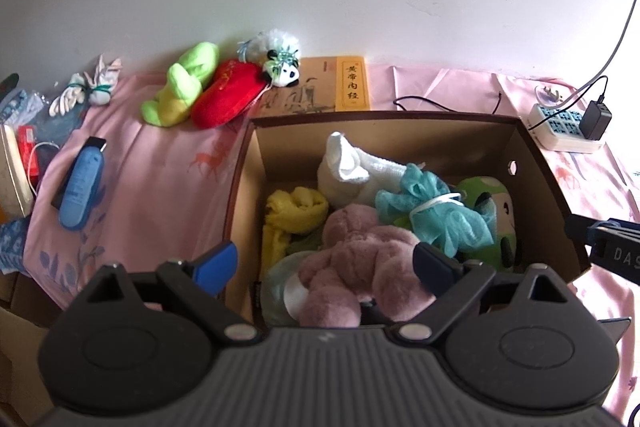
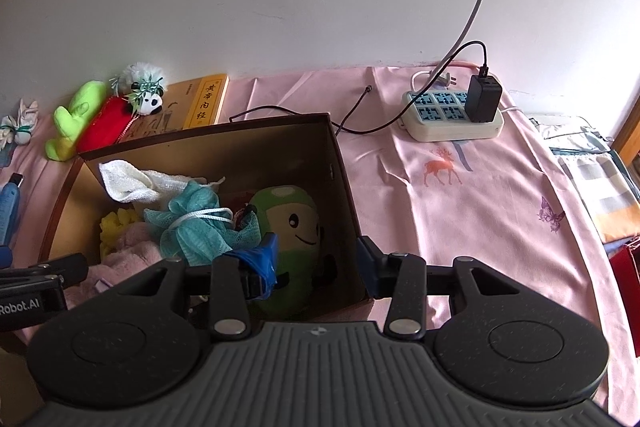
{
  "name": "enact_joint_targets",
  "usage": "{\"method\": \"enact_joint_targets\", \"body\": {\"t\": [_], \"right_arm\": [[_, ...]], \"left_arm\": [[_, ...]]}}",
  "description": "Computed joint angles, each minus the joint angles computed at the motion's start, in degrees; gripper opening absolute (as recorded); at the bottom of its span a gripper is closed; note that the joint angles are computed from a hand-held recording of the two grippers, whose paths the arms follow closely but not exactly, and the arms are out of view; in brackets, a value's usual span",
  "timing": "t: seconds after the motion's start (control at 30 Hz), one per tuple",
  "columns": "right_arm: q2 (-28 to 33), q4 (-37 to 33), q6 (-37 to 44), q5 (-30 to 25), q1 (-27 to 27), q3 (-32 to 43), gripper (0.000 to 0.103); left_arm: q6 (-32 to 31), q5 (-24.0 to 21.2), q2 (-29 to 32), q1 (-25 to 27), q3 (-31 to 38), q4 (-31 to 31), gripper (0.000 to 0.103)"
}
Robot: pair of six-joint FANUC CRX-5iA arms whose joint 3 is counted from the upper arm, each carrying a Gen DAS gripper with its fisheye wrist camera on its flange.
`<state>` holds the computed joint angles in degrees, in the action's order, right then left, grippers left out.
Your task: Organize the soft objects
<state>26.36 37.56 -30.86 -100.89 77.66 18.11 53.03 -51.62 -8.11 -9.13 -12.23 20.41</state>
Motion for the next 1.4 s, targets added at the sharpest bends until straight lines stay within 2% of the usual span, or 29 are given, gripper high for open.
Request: {"method": "enact_joint_targets", "body": {"t": [0.23, 0.53, 0.8, 1.4], "right_arm": [[0.24, 0.73, 1.21, -0.1, 0.56, 0.34, 0.027], [0.01, 1.4, 0.52, -0.15, 1.58, 0.04, 0.027], [-0.59, 1.11, -1.51, -0.95, 2.36, -0.86, 0.027], [-1.12, 1.63, -1.93, -0.09, 2.39, -2.41, 0.027]], "left_arm": [[-0.67, -0.69, -0.82, 0.24, -0.92, 1.47, 0.094], [2.15, 0.01, -1.87, -0.73, -1.06, -1.39, 0.095], [0.26, -0.32, -2.54, -1.11, -1.51, -1.89, 0.097], [2.75, 2.01, -2.17, -2.06, -1.43, -4.24, 0.097]]}}
